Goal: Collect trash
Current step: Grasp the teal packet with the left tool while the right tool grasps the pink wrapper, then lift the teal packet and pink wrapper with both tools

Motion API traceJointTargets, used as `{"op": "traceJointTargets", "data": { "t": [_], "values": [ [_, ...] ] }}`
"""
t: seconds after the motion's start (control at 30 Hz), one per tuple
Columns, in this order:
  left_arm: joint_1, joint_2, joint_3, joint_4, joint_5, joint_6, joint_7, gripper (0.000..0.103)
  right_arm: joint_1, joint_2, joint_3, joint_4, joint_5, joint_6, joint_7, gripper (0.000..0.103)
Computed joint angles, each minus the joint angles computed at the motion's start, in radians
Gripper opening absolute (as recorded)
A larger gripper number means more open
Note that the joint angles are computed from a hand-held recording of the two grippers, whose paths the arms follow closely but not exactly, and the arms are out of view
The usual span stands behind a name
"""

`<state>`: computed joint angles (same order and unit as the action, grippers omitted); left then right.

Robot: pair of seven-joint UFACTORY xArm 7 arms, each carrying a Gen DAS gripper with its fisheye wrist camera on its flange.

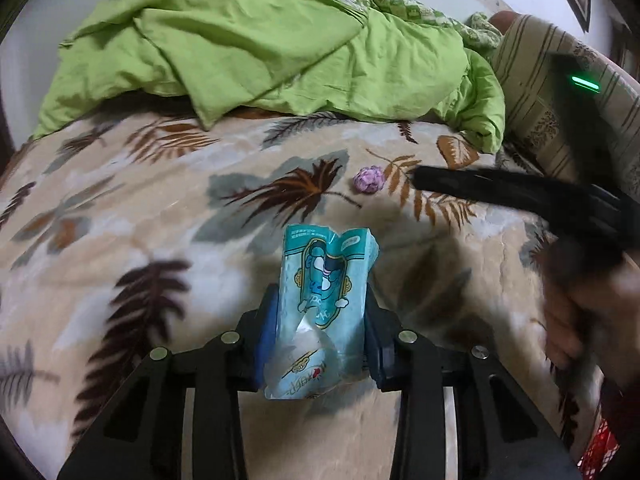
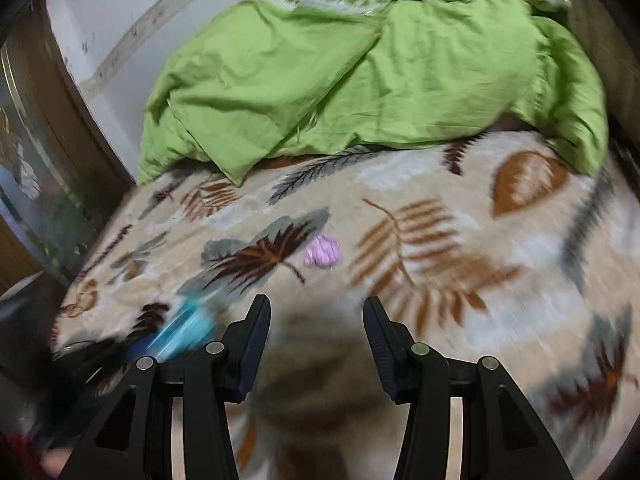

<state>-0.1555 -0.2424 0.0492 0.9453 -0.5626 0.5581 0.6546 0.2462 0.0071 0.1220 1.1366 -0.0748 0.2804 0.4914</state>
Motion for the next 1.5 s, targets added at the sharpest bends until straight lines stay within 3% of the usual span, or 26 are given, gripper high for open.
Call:
{"op": "traceJointTargets", "data": {
  "t": [0.2,0.37,0.43,0.67,0.73,0.9,0.97,1.17,1.5],
  "values": [
    [0.013,0.023,0.015,0.013,-0.028,-0.006,-0.024,0.037,0.023,0.237,-0.024,0.240,-0.017,0.067,0.011,0.041],
    [0.022,0.022,0.001,-0.006,-0.009,-0.040,-0.010,0.037,0.092,0.286,-0.097,0.311,-0.161,0.120,0.113,0.029],
    [0.022,0.018,0.002,-0.009,-0.010,-0.037,-0.014,0.037,0.075,0.256,-0.081,0.268,-0.137,0.084,0.107,0.028],
    [0.009,-0.071,0.018,-0.051,-0.015,-0.021,-0.026,0.037,0.091,0.085,-0.073,0.088,-0.260,0.025,0.231,0.027],
    [0.008,-0.128,0.027,-0.088,-0.005,-0.011,-0.035,0.037,0.075,0.010,-0.040,0.013,-0.225,0.000,0.221,0.027],
    [0.020,-0.308,0.048,-0.215,0.054,0.012,-0.092,0.037,0.029,-0.238,0.077,-0.209,-0.301,-0.031,0.371,0.027],
    [0.025,-0.383,0.057,-0.267,0.085,0.033,-0.118,0.037,0.017,-0.313,0.121,-0.276,-0.283,-0.036,0.393,0.027],
    [0.044,-0.629,0.068,-0.413,0.192,0.113,-0.181,0.037,-0.017,-0.567,0.266,-0.439,-0.237,0.006,0.472,0.027],
    [0.060,-0.848,0.082,-0.511,0.292,0.227,-0.247,0.037,0.011,-0.800,0.327,-0.558,-0.134,0.086,0.535,0.027]
  ]
}}
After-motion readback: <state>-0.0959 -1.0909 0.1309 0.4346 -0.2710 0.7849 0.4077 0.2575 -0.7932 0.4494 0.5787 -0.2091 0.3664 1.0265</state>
